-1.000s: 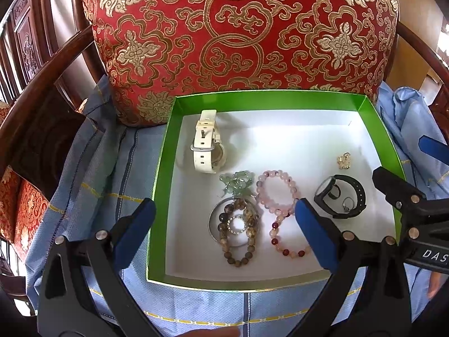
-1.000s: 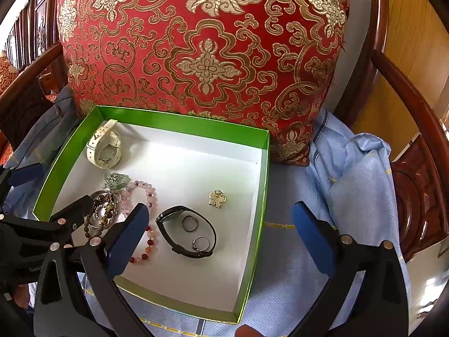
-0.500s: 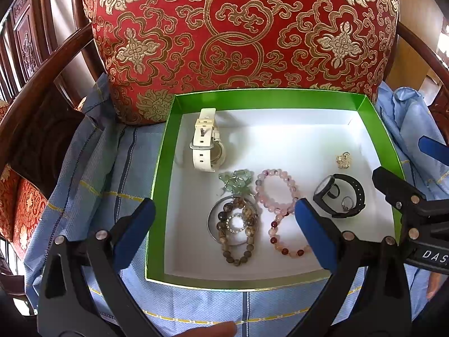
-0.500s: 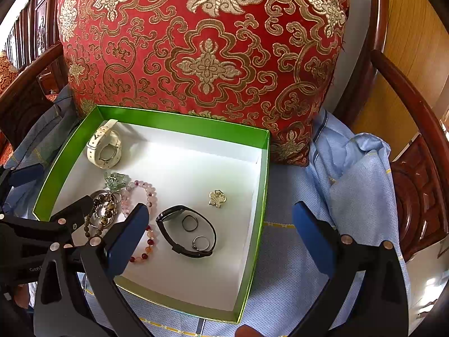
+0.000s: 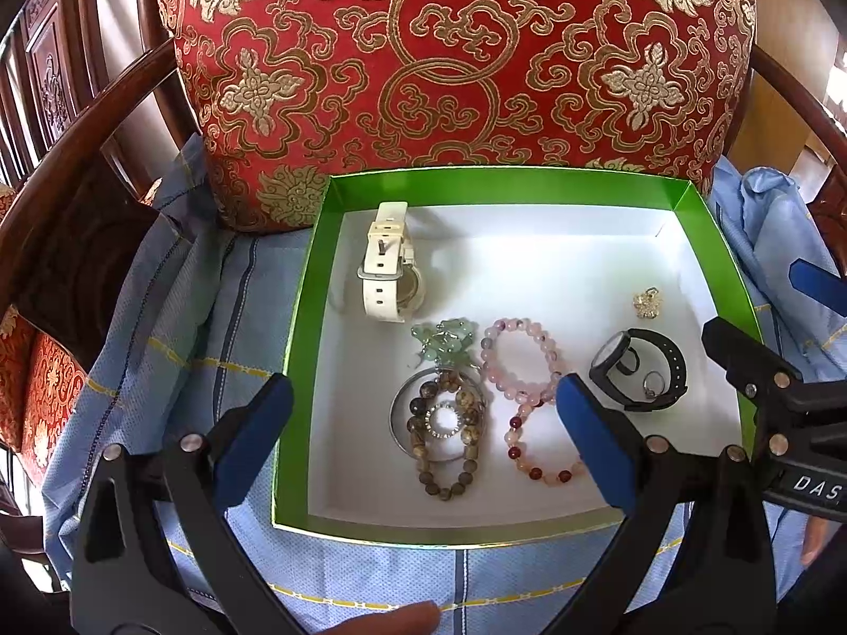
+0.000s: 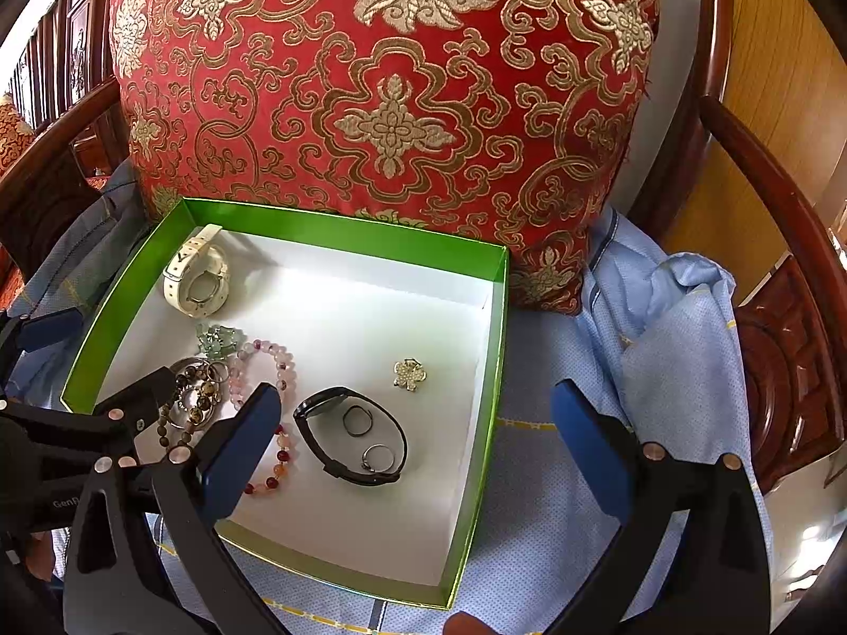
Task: Organize jewelry
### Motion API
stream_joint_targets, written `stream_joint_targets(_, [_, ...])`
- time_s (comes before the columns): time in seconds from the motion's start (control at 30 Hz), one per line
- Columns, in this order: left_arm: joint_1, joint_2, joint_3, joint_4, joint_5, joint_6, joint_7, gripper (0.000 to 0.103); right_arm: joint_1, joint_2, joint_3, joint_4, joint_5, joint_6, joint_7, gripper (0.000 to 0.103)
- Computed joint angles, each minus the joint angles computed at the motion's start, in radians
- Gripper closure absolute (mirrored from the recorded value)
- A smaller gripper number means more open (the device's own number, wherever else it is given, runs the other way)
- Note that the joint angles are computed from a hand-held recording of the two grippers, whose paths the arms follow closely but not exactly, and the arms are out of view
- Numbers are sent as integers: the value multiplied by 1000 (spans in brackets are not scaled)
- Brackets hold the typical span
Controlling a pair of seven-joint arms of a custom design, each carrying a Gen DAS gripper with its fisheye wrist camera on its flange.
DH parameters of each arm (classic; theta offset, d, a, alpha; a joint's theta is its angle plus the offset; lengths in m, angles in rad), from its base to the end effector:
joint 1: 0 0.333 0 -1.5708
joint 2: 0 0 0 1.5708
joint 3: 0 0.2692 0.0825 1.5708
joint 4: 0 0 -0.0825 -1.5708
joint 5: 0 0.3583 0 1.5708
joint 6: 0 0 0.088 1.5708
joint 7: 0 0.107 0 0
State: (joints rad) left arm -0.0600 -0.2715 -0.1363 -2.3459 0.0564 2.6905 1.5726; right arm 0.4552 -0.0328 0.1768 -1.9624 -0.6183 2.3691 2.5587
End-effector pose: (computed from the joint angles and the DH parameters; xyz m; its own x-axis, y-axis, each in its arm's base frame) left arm 0.4845 -0.1010 0.4759 -0.2177 -0.9722 -0.0867 -0.7879 0.2274 -0.5723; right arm 0.4586 0.3285 0.4986 -0.0184 -0.9985 0.0521 -0.7834 -0.0180 -0.6213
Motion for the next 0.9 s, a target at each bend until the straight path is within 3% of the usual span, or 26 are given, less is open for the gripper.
stream_joint_targets(0.6, [8, -4, -8, -6, 26, 5, -28, 5, 0, 0, -1, 2, 2, -3, -4, 3])
stream_joint_targets(0.7, [-12, -2, 10, 0, -15, -10, 10, 5, -1, -6, 0, -1, -22, -12, 21, 3])
stream_joint_targets(0.9, [-12, -30, 18, -21, -37, -7, 35, 5, -52, -127, -13, -136, -17, 32, 107, 3])
